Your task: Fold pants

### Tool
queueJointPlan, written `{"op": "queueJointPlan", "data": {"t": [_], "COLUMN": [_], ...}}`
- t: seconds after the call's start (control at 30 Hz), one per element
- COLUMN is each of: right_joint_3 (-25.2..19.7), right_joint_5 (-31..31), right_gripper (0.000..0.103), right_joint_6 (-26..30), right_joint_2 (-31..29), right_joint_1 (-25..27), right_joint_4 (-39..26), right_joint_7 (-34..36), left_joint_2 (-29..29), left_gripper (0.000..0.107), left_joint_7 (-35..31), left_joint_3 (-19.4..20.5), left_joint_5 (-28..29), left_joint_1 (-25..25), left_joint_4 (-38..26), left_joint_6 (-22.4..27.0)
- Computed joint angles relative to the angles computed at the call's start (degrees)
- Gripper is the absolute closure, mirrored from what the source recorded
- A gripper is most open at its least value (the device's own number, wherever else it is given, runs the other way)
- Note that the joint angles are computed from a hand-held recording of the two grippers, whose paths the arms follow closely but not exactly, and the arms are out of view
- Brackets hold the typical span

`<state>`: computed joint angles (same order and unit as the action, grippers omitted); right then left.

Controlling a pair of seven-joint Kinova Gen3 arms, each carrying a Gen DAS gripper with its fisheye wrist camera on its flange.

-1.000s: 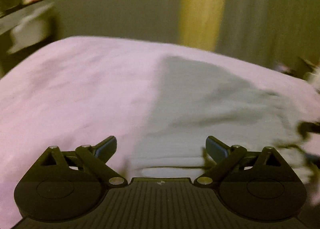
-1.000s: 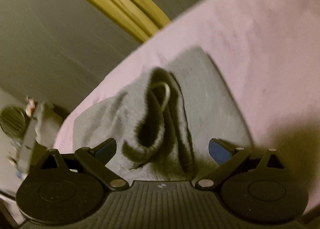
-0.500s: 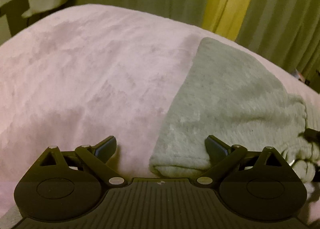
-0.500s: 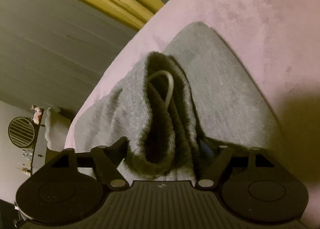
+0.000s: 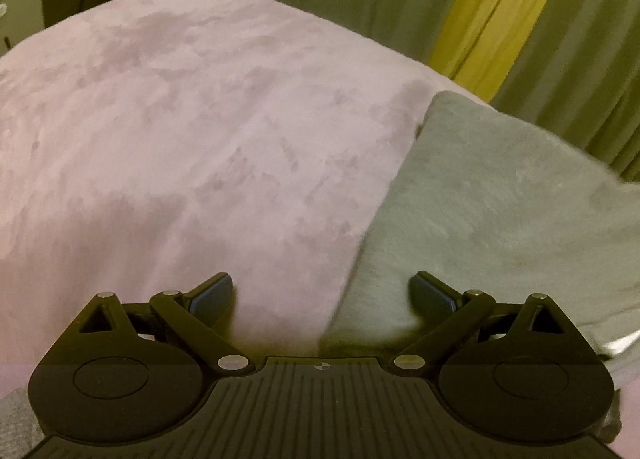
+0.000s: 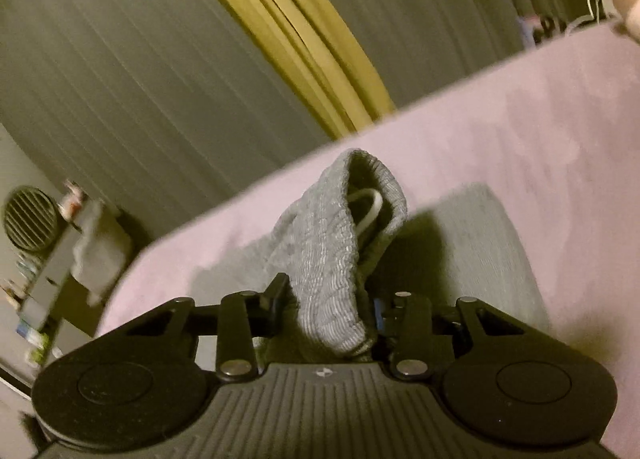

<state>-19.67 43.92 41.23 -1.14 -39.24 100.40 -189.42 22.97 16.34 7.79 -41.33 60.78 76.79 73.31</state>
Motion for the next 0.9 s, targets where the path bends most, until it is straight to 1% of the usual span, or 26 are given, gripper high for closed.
{"op": "queueJointPlan", "data": {"t": [0.03, 0.07, 0.1, 0.17, 0.2, 0.23, 0.3, 0.37, 0.4, 0.47, 0.53, 0.57, 0.63, 0.67, 0.73, 0.77, 0.8, 0.83, 0.9], "right_joint_3": [0.4, 1.8, 2.9, 2.8, 2.4, 2.7, 2.8, -0.1, -0.8, -1.4, -4.8, -6.2, -6.9, -7.4, -8.2, -8.2, -7.3, -5.8, -2.4], "right_joint_5": [1.0, 2.0, 2.9, 2.5, 0.8, -0.7, -1.4, -1.7, -1.1, -0.1, 0.8, 1.4, 3.8, 5.4, 6.7, 6.4, 5.3, 5.0, 6.7], "right_gripper": [0.065, 0.065, 0.065, 0.064, 0.060, 0.052, 0.047, 0.043, 0.040, 0.040, 0.040, 0.040, 0.040, 0.040, 0.041, 0.041, 0.045, 0.046, 0.045], "right_joint_6": [0.6, 1.4, 3.0, 7.6, 10.0, 12.3, 16.9, 21.2, 22.3, 22.1, 21.2, 20.9, 19.1, 18.4, 17.1, 17.6, 19.1, 21.4, 26.1], "right_joint_2": [-0.6, -1.3, -1.7, -1.9, -1.2, -0.5, 2.0, 2.8, 2.7, 2.2, 2.1, 1.4, 0.9, 1.3, 2.3, 3.3, 4.7, 6.5, 8.9], "right_joint_1": [-0.8, -1.9, -3.5, -4.0, -3.3, -3.5, -4.5, -3.6, -3.9, -4.4, -1.6, -1.2, -2.1, -2.5, -2.3, -2.4, -3.4, -5.5, -10.8], "right_joint_4": [-0.1, -0.3, -0.4, -0.9, -1.9, -2.5, -2.5, -3.3, -3.3, -2.6, -2.7, -2.3, -0.6, -0.2, 0.6, 0.3, -0.4, -1.0, -1.0], "right_joint_7": [-0.1, 0.7, 1.1, 3.4, 5.5, 7.8, 11.6, 11.7, 10.4, 9.0, 10.5, 10.5, 9.6, 9.1, 9.1, 9.8, 11.3, 13.0, 15.7], "left_joint_2": [0.0, -0.1, -0.1, 0.2, 0.2, 0.3, 0.5, 0.6, 0.6, 1.1, 1.5, 1.8, 2.1, 2.1, 2.4, 2.7, 2.8, 2.9, 3.2], "left_gripper": [0.008, 0.008, 0.008, 0.008, 0.008, 0.008, 0.008, 0.008, 0.008, 0.008, 0.008, 0.008, 0.008, 0.008, 0.008, 0.008, 0.008, 0.008, 0.008], "left_joint_7": [0.3, 0.5, 0.4, -0.3, -0.7, -1.1, -1.7, -1.9, -2.0, -3.0, -4.0, -4.4, -4.8, -5.1, -5.9, -6.5, -6.9, -7.4, -8.6], "left_joint_3": [-0.1, -0.1, 0.0, 0.2, 0.2, 0.2, 0.1, 0.0, -0.1, 0.0, -0.1, -0.2, -0.5, -0.6, -0.6, -0.7, -0.7, -0.7, -0.8], "left_joint_5": [-0.1, -0.1, 0.0, 0.5, 0.8, 1.0, 1.1, 1.1, 1.0, 1.3, 1.6, 1.5, 1.1, 0.8, 0.5, 0.5, 0.5, 0.6, 0.5], "left_joint_1": [0.1, 0.1, 0.1, -0.3, -0.4, -0.5, -0.5, -0.3, -0.3, -0.4, -0.3, -0.1, 0.5, 0.7, 1.0, 1.2, 1.2, 1.3, 1.6], "left_joint_4": [0.0, 0.2, 0.1, -0.5, -0.6, -0.8, -1.2, -1.3, -1.2, -2.0, -2.6, -3.1, -3.5, -3.4, -3.9, -4.3, -4.5, -4.8, -5.7], "left_joint_6": [0.2, 0.0, 0.0, 0.5, 0.4, 0.6, 1.0, 1.2, 1.0, 1.6, 2.1, 2.6, 3.1, 3.0, 3.5, 3.9, 4.0, 4.0, 4.9]}}
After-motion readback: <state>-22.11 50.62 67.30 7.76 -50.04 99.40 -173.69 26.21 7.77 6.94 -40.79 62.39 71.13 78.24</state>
